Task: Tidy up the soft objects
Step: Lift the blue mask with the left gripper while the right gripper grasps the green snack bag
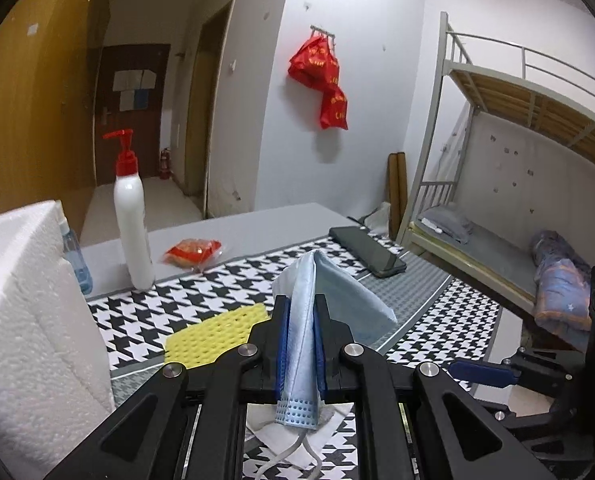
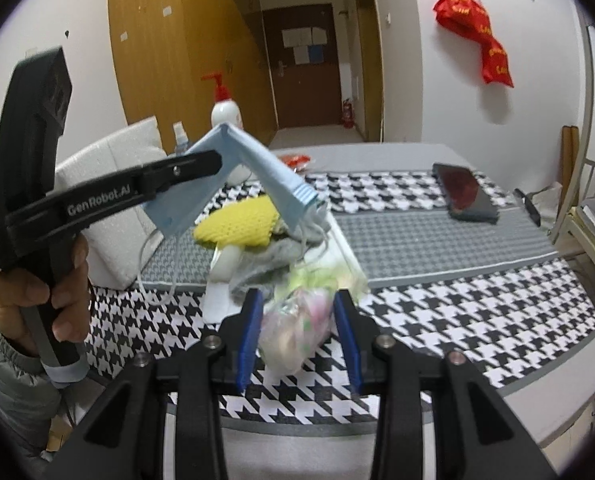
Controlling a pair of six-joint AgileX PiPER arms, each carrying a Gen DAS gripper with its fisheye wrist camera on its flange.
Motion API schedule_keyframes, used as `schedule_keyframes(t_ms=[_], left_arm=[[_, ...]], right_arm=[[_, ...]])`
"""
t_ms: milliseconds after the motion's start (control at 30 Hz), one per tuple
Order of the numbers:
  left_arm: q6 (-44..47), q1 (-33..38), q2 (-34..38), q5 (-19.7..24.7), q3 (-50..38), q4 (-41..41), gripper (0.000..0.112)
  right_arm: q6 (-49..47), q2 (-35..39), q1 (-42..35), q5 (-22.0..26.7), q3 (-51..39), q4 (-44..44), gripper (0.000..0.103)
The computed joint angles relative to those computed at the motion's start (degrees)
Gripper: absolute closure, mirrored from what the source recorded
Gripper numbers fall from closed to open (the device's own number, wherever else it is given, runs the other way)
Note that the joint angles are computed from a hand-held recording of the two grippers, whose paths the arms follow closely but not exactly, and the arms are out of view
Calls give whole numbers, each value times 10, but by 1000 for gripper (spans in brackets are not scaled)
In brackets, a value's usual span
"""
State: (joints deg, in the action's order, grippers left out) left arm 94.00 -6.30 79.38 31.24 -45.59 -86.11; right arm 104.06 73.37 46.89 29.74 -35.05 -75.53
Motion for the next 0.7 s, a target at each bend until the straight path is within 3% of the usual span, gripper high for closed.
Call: schedule_keyframes(t_ms=[100,133,200,467,600,700], left_arm=[[-4,1,-27,-4,12,5,102],[-3,6,-31,2,14,4,102],[3,11,-50,-2,27,-3,102],[-10,43,-103,26,58,12,102],[-7,57,-124,41,75,10,102],[-3,66,-143,46,88,11,102]], right_arm=[[1,-18,21,23,5,1,63],[2,-20,24,26,7,0,70],[5,-22,30,31,11,0,72],[8,-30,36,25,37,9,71],[21,-21,36,29,47,3,62],[22,-9,23,21,55,2,61]])
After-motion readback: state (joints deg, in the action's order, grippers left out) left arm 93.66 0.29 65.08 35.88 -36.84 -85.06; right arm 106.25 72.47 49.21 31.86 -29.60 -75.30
